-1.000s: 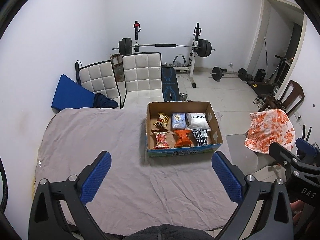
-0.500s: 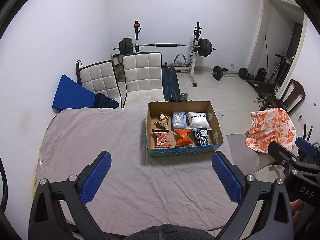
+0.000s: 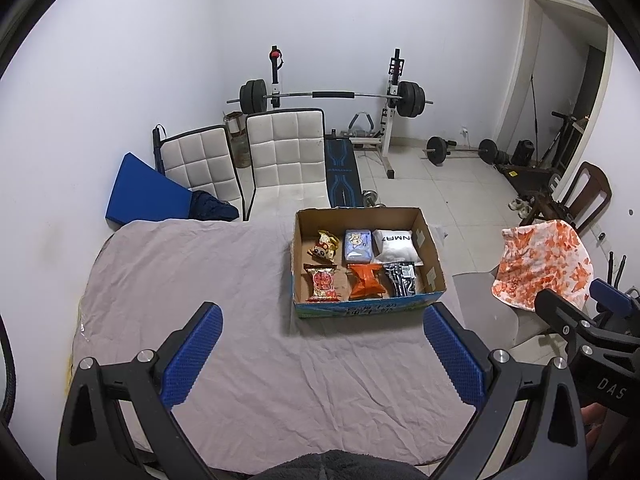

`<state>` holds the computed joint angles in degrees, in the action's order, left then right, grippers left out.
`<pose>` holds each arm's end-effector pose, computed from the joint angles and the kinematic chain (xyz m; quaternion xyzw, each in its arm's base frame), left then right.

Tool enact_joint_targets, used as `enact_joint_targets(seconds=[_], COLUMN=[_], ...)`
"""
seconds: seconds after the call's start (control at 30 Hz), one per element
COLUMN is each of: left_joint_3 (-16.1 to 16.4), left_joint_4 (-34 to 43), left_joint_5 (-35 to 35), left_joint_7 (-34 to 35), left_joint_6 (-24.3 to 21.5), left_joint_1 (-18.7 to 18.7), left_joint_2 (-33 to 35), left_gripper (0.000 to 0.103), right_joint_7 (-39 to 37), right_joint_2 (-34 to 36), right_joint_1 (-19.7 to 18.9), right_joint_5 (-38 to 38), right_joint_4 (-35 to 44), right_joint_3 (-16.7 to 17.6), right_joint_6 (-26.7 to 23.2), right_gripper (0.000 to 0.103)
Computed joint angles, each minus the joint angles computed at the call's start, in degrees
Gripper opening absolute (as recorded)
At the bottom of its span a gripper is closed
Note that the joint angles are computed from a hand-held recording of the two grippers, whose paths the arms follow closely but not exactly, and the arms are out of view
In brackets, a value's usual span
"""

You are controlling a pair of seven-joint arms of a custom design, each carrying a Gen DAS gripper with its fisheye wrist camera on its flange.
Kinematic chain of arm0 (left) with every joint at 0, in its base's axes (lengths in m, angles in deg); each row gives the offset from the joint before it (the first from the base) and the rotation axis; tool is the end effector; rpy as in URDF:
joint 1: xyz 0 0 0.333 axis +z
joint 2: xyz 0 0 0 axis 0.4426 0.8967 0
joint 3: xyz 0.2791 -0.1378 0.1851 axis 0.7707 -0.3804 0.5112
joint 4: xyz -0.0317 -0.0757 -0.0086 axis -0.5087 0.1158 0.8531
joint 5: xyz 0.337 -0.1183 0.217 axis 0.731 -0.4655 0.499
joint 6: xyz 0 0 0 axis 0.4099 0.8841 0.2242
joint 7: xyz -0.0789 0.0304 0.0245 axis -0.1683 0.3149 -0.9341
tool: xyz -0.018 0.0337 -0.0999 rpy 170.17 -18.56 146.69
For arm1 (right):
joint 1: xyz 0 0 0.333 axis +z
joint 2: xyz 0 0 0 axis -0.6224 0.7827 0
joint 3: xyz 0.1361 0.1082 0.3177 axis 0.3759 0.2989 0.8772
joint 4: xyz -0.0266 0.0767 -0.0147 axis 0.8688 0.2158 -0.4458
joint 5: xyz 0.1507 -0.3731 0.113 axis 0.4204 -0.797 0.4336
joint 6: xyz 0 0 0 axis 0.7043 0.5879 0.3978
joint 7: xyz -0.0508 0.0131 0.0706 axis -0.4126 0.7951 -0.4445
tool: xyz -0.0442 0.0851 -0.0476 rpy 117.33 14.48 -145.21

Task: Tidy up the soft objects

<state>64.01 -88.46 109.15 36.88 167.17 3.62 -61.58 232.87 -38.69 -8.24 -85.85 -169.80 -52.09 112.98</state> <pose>0.4645 -0.3995 0.7298 -0.6124 0.7121 -0.2628 0.2209 0.3913 0.3881 0.7522 -0.5979 0.7237 -0.2398 0.2475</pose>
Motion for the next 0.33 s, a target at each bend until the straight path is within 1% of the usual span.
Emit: enact_joint_targets(seconds=[0.33], left_joint_3=[0.0], left_joint_4=[1.0], left_joint_5=[0.8], left_joint_7=[-0.3], left_joint_6=[-0.2], left_joint_1=[-0.2], left_joint_2=[0.2], left_gripper=[0.103], right_joint_7=[-0.6], right_joint_2=[0.0], right_joint_1=[-0.2], right_joint_5=[0.2], right_joint_4=[0.2], right_joint_3=[-0.3], right_joint_6=[0.2], right_gripper=[0.103])
